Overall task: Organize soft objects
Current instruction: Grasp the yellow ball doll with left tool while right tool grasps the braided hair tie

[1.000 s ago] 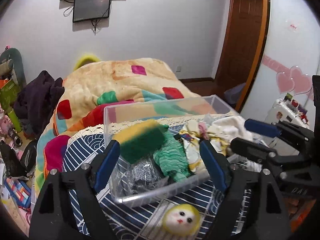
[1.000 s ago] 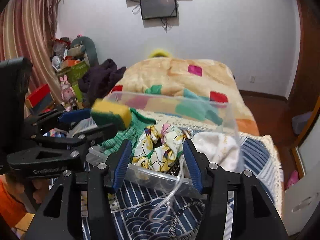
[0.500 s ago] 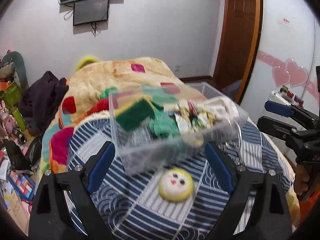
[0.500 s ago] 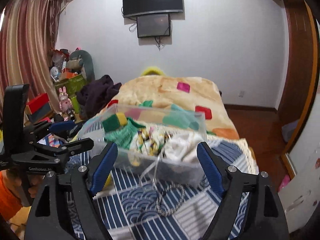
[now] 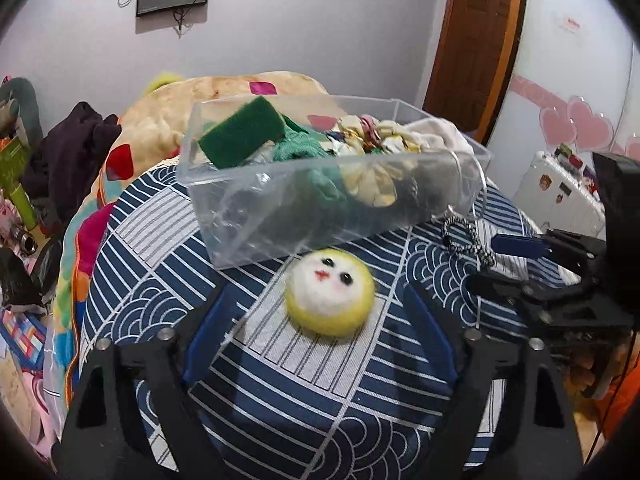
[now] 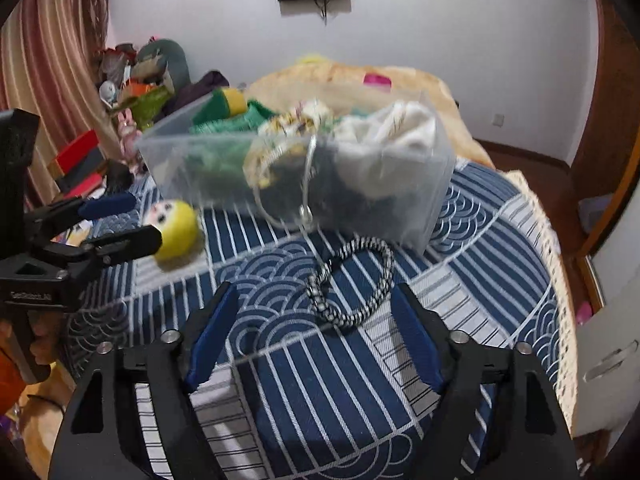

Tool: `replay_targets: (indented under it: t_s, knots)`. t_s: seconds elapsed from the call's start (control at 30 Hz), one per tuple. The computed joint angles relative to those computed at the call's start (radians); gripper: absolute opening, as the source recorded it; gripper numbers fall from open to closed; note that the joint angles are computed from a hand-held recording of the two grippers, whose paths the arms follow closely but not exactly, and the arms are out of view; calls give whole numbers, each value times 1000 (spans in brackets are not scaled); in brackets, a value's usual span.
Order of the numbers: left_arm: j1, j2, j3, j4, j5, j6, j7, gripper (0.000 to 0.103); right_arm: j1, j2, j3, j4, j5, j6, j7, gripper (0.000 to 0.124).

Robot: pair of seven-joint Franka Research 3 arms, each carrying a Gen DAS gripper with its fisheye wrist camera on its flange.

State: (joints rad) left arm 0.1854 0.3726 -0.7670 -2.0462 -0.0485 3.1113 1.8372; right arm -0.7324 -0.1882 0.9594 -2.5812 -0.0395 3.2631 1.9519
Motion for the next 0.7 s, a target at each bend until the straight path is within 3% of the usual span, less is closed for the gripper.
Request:
replay_targets:
  t_s: [0.07,0.23,0.33,0.43,0.47,0.6,0.7]
  knots:
    - [-6,1,3,-2,9,1,5,78,-40,10,31,12,-11,-34,24,58]
    - [-22,11,11,11,25,-14,12,71,72,36,-103,5,-29,-30,57,46]
    - [-32,19,16,25,11,-35,16,63,21,18,-66,4,-70,-41,115,31]
    - [-41,20,24,25,-5,-25,22,51,70,14,-125,-10,-81,-29,145,17]
    - [-32,22,15,23,-10,-22,28,46,70,23,-126,-6,-84,-23,158,12]
    - [40,31,-60,7,-32,-15,64,44,247,35,-296,-30,-23,11,121,10]
    - [78,16,-93,-21,-32,4,74,44,235,15,-265,-42,12,23,94,10]
